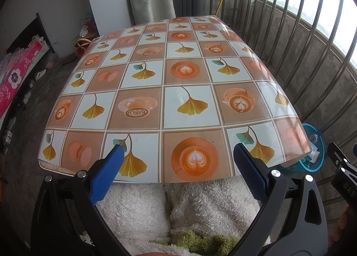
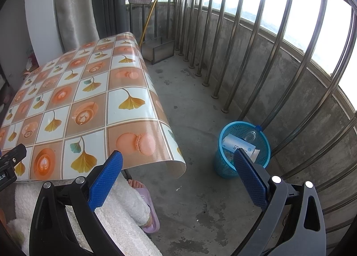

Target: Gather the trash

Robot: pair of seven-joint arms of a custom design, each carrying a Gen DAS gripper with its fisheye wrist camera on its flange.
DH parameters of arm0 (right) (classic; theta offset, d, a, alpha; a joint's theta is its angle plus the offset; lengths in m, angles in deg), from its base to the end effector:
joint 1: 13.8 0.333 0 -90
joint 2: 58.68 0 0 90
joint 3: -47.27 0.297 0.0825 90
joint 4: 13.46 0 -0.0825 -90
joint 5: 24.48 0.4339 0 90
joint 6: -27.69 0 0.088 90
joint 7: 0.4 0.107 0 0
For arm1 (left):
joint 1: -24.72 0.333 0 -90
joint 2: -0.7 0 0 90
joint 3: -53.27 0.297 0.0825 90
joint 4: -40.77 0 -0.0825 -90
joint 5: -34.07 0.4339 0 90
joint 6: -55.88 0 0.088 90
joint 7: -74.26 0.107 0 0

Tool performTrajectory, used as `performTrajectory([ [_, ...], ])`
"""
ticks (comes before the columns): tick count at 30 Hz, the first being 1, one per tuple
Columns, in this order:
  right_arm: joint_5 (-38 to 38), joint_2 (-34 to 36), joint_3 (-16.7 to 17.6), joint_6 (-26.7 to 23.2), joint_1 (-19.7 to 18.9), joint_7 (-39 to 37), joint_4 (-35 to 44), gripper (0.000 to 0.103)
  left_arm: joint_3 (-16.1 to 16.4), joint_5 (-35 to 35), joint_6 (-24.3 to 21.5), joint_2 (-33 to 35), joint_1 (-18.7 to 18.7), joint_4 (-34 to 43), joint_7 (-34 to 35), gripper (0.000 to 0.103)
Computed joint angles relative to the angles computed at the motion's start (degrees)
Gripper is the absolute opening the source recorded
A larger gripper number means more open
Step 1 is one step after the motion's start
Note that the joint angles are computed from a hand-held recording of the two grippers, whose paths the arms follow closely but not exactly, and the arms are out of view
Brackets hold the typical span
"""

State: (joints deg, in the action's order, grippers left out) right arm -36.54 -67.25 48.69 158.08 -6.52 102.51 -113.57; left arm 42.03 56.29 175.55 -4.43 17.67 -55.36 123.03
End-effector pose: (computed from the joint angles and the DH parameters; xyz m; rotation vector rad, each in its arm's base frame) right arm 0.6026 0.0882 0.6822 -1.8449 1.8308 -0.7434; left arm 0.5929 -0.1818 0.6623 -2.0741 1.5470 -0.4955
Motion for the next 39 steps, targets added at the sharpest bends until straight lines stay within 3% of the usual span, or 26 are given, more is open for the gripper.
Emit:
performTrajectory([
  [39, -0.5, 1.4, 0.3, -0.8, 0.7, 1.1, 2.1, 0.097, 0.1, -0.1, -0.5, -0.1, 0.2, 0.1, 0.3, 0.094],
])
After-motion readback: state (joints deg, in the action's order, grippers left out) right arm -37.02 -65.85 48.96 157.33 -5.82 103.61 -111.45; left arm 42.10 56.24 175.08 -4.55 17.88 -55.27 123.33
